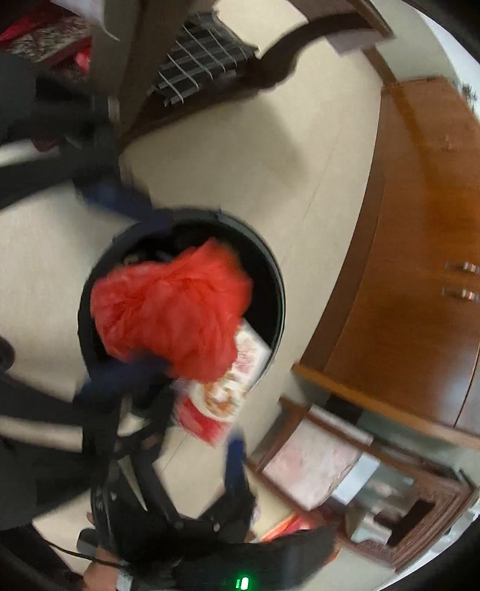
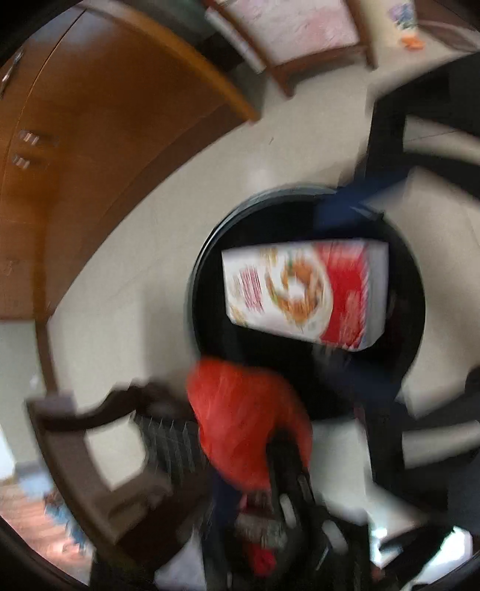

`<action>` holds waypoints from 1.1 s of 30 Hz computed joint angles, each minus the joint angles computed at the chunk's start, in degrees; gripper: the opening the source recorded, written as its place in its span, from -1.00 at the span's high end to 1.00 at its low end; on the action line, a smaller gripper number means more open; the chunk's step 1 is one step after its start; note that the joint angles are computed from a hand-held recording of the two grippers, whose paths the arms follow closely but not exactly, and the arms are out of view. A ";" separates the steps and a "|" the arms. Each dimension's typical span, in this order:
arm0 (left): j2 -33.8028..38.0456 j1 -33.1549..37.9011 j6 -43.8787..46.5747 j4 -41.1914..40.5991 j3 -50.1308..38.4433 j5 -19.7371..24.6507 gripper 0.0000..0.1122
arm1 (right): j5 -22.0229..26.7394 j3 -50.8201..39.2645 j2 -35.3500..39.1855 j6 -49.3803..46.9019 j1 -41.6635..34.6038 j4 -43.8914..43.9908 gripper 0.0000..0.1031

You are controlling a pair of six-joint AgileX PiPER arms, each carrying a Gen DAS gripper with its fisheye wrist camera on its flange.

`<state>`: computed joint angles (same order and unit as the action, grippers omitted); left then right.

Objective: Collect trash
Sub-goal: 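Open the right tool over the bucket while the left tool releases the red bag, then move both tools back to the table toward the cup and plastic bag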

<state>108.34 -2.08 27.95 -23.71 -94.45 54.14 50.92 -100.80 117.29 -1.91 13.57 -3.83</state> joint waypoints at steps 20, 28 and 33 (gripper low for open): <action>-19.69 11.43 0.05 0.99 6.95 0.48 -0.78 | 6.62 1.64 -14.43 25.14 10.98 -14.63 -1.00; -22.32 21.02 3.96 -2.83 5.71 1.38 -0.80 | 13.79 -13.88 -10.24 28.07 19.67 -17.89 -1.00; -22.54 27.36 5.86 -5.42 3.57 3.04 -0.80 | 18.06 -26.10 -4.40 26.47 24.43 -18.79 -1.00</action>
